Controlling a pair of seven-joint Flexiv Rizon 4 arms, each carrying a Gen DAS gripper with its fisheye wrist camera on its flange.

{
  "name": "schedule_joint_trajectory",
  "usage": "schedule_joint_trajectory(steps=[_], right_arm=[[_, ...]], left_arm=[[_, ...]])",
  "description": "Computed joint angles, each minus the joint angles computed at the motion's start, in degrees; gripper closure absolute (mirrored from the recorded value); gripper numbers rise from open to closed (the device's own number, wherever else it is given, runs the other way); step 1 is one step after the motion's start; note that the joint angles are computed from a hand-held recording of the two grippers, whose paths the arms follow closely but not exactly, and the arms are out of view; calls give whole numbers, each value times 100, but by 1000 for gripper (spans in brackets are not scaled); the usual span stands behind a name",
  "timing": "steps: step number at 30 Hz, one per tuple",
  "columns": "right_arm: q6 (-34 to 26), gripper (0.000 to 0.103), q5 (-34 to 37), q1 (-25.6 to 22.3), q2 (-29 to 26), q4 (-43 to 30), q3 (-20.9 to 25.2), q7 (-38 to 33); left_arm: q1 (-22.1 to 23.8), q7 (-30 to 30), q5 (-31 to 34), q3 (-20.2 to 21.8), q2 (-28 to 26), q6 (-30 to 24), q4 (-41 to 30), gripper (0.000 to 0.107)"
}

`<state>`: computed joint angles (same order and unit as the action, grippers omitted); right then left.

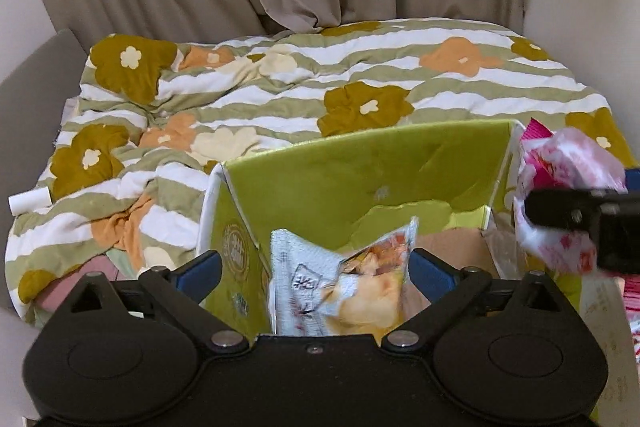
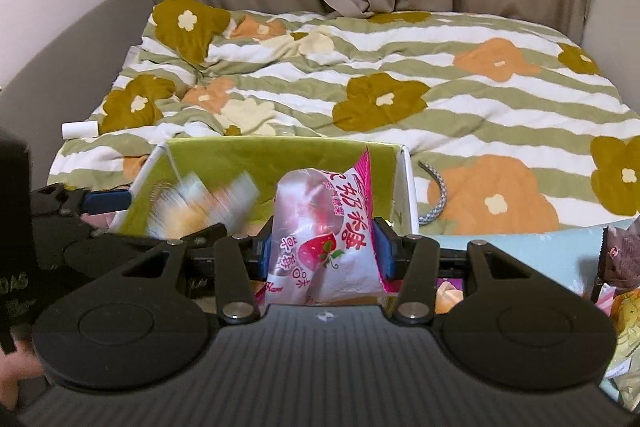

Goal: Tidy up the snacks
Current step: 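Carry both bags over the cardboard box and open both tools to drop them, then move both tools back from the box toward the snack pile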

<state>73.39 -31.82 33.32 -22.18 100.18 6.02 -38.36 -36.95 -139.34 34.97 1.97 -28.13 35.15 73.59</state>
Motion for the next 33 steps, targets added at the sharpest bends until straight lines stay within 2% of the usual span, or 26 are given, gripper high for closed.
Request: schedule_joint_trajectory(steps=[3,7,13,19,20,22,23,24,29,33], right_arm=[[-5,40,125,-61,-80,-56,68,-125],[8,39,438,-177,-167,-187,260,-513],[-147,39,833,-227,-386,-591,455,-1201],[-362,38,1349,-240,-736,-1124,623,-1809],[-314,36,1381,-208,-779,-1150,584,-1825],[-284,25,1435,-173,-848,-1196,532,-1868],[-259,7,1420,-127,-860,-1179,459,-1827],[-232,0,1423,-105,-865,-1160,420,-1798],[-306,0,1579,-181,-810,-1049,514,-1923],[154,0,1555,-122,-682,-726,385,-1759]], left_arm=[[20,-119,-51,10,169,-6,190,5],[4,-585,40,8,485,20,483,5],[-15,-1231,377,-134,868,-222,693,5],[52,-1591,586,-303,971,-518,692,5],[59,-1645,614,-321,980,-529,703,5],[52,-1705,672,-357,965,-618,681,5],[40,-1723,698,-372,954,-689,664,5],[31,-1745,719,-382,954,-741,667,5],[23,-1902,720,-439,974,-728,749,5],[-25,-1956,811,-466,1000,-751,748,5]])
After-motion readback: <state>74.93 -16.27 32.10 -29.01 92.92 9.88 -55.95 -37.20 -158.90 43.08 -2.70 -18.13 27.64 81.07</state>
